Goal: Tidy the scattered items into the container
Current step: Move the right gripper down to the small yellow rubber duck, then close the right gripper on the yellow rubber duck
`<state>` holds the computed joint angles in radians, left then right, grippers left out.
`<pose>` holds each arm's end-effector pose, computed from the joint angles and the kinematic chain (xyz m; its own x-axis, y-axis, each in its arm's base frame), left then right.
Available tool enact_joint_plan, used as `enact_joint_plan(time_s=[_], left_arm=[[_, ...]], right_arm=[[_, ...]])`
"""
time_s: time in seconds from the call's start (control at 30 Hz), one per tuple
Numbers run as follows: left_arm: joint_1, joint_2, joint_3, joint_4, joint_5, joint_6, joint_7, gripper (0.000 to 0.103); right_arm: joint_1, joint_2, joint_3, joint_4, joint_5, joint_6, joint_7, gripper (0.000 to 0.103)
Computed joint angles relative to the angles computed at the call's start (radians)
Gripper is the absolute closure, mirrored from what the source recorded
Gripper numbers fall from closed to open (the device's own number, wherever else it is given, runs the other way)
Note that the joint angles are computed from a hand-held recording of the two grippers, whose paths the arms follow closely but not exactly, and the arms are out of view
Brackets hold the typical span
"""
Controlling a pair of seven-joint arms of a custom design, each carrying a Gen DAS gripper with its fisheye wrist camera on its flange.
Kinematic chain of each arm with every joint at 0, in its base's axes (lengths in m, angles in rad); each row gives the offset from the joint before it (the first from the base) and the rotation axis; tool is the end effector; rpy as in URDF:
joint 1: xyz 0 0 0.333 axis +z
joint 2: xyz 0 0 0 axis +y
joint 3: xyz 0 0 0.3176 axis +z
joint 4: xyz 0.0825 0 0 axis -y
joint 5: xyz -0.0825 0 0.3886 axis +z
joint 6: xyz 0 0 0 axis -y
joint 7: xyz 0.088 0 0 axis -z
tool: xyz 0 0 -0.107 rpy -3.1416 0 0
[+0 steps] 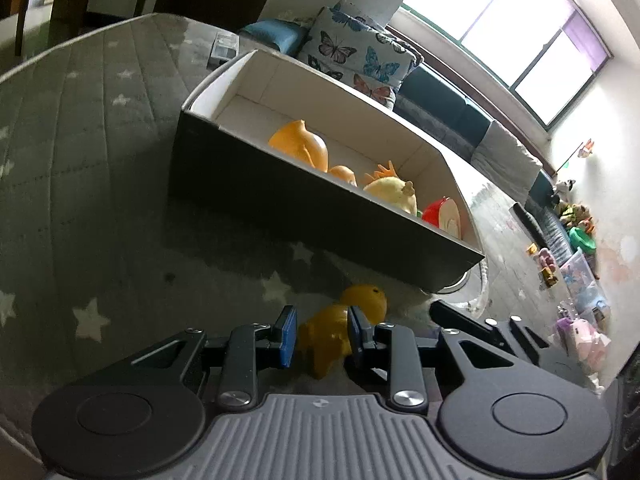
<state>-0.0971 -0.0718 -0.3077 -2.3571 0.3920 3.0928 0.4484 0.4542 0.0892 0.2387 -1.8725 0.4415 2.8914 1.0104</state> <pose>0.4845 -0.2442 0.4457 0.1367 -0.8791 0.4566 -0.7225 -0.4038 -0.5612 0.5096 0.3831 0.5725 0.7535 -0.6569 0.0253 -0.3602 -0.4447 -0.8200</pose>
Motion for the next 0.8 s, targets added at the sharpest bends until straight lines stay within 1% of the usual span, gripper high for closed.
enact_joint_plan(time_s=[0.2, 0.23, 0.3, 0.33, 0.43, 0.47, 0.5, 0.63, 0.7, 0.8], left_arm=[[-0.008, -0.013, 0.000, -0.023, -0.071, 0.024, 0.059, 0.073], [-0.017, -0.013, 0.006, -0.025, -0.101, 0.029, 0.086, 0.073], [-0.058, -0.016, 0.033, -0.037, -0.204, 0.042, 0.179, 0.073], [-0.068, -0.018, 0.037, -0.040, -0.243, 0.045, 0.214, 0.073], [-0.066, -0.021, 0.026, -0.043, -0.297, 0.047, 0.272, 0.073], [-0.072, -0.020, 0.028, -0.042, -0.321, 0.046, 0.297, 0.073], [-0.079, -0.018, 0.031, -0.040, -0.347, 0.043, 0.324, 0.073], [-0.063, -0.007, 0.014, -0.033, -0.354, 0.031, 0.336, 0.072], [-0.088, -0.007, 0.032, -0.037, -0.411, 0.039, 0.382, 0.072], [-0.062, -0.013, 0.015, -0.041, -0.382, 0.039, 0.361, 0.072]], right_arm=[[-0.003, 0.019, 0.013, 0.023, 0.031, -0.035, -0.051, 0.018], [-0.005, 0.024, 0.017, 0.030, 0.043, -0.044, -0.066, 0.018], [-0.007, 0.031, 0.021, 0.041, 0.059, -0.059, -0.086, 0.017], [-0.009, 0.035, 0.024, 0.048, 0.067, -0.069, -0.097, 0.017], [-0.009, 0.053, 0.026, 0.070, 0.070, -0.091, -0.114, 0.017], [-0.012, 0.059, 0.030, 0.078, 0.080, -0.098, -0.126, 0.014], [-0.015, 0.063, 0.033, 0.084, 0.089, -0.105, -0.138, 0.014], [-0.018, 0.079, 0.038, 0.102, 0.092, -0.124, -0.150, 0.014], [-0.018, 0.078, 0.038, 0.100, 0.093, -0.124, -0.154, 0.013], [-0.022, 0.070, 0.039, 0.094, 0.110, -0.135, -0.168, 0.013]])
